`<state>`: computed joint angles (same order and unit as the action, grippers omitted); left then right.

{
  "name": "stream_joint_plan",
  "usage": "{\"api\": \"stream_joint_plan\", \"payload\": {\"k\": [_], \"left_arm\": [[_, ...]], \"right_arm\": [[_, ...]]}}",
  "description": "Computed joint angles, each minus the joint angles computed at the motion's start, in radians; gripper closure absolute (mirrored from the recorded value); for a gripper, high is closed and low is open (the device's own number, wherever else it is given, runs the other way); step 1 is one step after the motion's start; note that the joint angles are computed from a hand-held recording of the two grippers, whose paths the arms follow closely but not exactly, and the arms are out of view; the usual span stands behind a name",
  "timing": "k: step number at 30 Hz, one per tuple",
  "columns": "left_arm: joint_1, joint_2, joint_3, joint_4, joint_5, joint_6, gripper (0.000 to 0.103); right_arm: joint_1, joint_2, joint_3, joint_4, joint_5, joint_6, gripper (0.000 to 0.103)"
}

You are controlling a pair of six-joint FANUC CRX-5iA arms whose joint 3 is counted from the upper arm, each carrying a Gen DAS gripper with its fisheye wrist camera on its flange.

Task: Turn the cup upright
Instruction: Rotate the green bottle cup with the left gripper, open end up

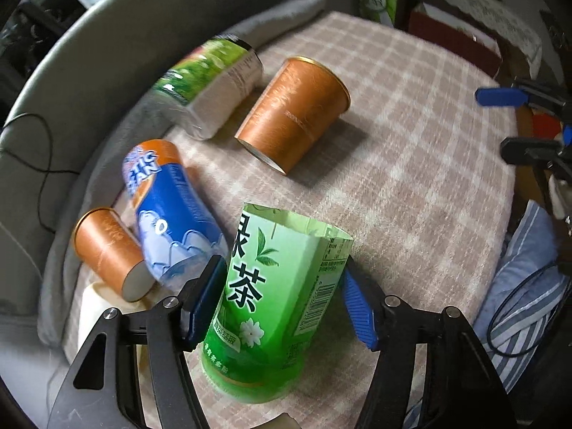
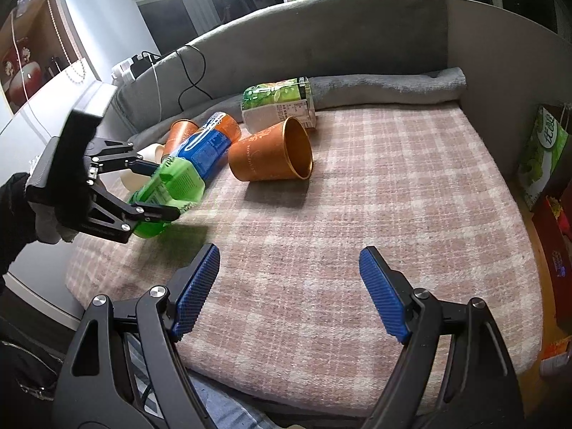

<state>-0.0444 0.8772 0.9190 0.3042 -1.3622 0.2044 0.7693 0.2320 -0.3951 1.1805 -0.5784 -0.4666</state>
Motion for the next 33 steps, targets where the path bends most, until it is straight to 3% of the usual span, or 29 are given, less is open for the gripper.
{"api": "stream_joint_plan", "payload": {"k": [6,13,25,33], "left_arm": [[0.045,-0.066,-0.133,0.127,0.065,0.000,0.042],[0.080,-0.089,-0.206,0.273,0.071,0.022,0.044],[0.094,-0.112,-0.346,0.461,0.124,0.079,0.044],[0.088,-0.136,-0.457,0.588,0.211,0.070,0.047]], "right_arm": [[0.004,0.016,0.022,-0.004,0.004,0.024,0.020],[0.006,0.026,0.042,-0.014,0.000,0.047,0.020],[0.014,0.054,0.086,-0.053,-0.008,0.105,0.020],[0.017,0.063,0.102,-0.067,-0.006,0.126,0.020]]}}
